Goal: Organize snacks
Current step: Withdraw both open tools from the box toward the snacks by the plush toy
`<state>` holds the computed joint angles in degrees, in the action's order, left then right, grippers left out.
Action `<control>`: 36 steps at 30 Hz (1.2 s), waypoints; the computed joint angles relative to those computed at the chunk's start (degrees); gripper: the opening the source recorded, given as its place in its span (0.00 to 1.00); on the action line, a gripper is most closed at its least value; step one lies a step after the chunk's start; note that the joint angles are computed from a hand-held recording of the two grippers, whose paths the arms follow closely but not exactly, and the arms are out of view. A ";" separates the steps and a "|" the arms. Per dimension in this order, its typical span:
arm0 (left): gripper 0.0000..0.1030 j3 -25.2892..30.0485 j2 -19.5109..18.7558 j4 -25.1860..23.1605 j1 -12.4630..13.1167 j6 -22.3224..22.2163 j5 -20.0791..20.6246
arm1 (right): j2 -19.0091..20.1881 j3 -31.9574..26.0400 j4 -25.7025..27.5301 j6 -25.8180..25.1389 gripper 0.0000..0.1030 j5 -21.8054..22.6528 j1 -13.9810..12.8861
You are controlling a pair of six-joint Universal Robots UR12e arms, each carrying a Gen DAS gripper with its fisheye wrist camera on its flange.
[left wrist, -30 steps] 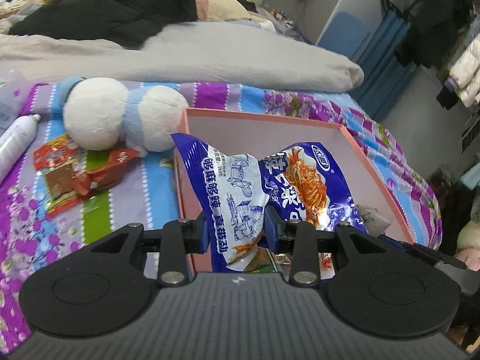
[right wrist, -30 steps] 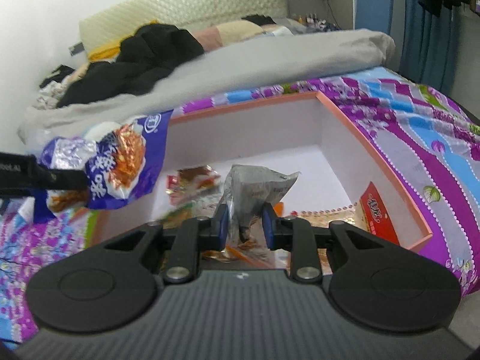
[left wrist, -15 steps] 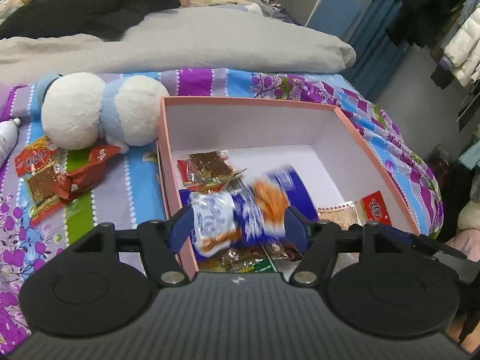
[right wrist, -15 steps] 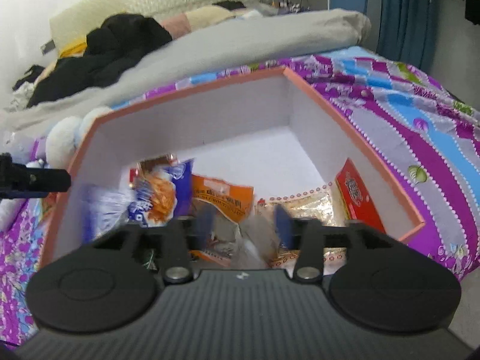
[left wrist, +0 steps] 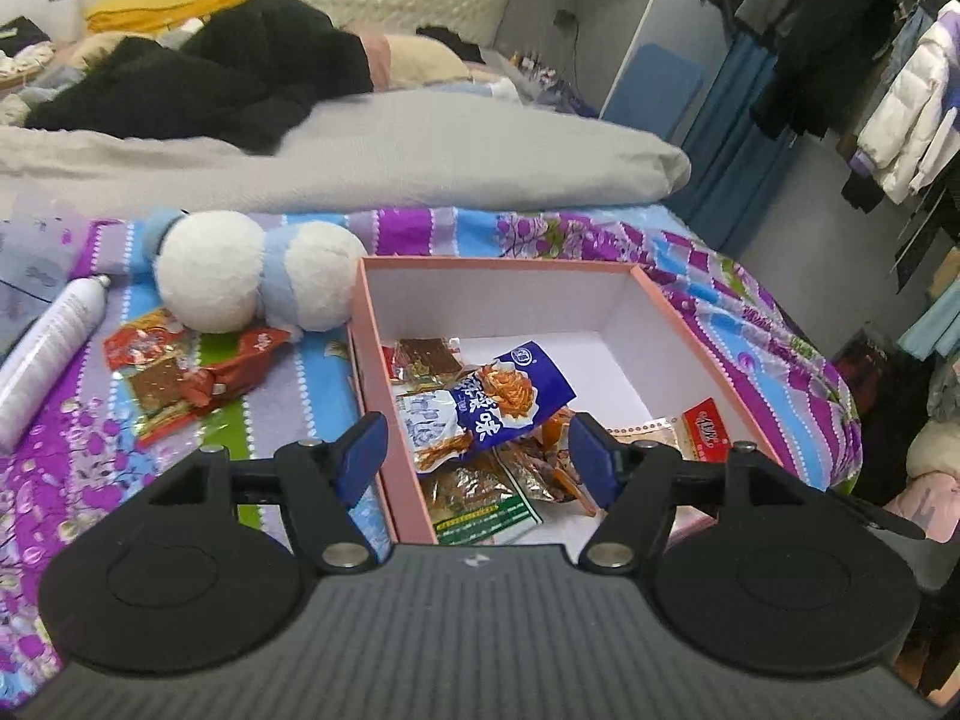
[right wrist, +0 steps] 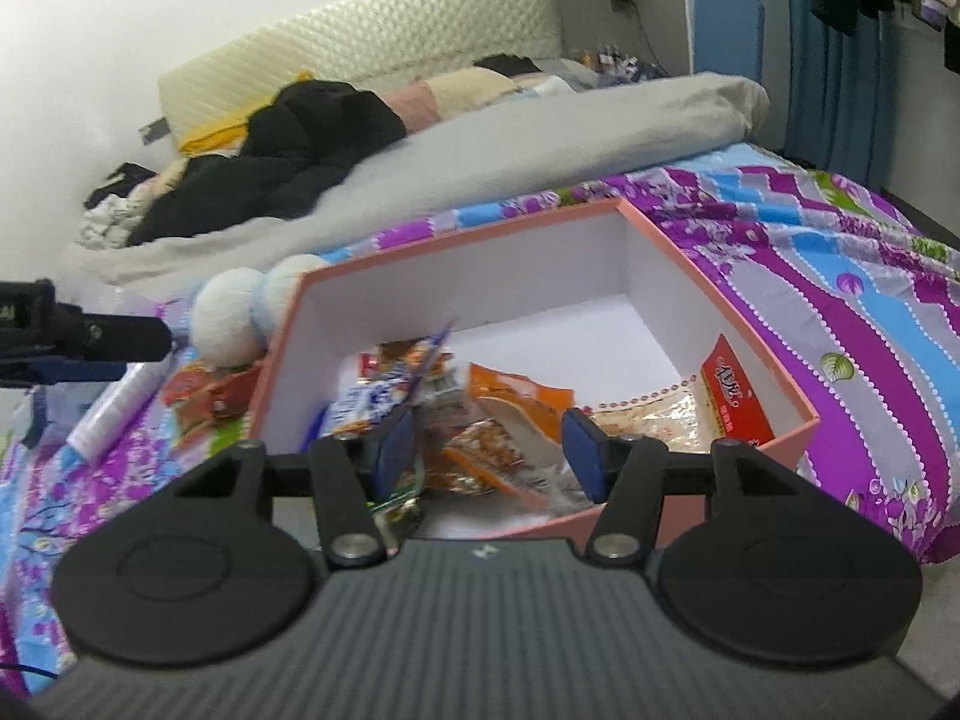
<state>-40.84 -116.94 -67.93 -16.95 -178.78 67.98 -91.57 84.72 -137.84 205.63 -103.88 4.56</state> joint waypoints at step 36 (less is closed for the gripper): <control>0.72 -28.77 22.27 10.15 9.61 -2.39 -0.21 | -1.65 1.33 -4.72 -2.50 0.55 0.52 12.51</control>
<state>-69.61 -94.67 -57.78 -7.34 -181.17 67.76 -93.22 86.05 -142.55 203.12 -103.36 17.07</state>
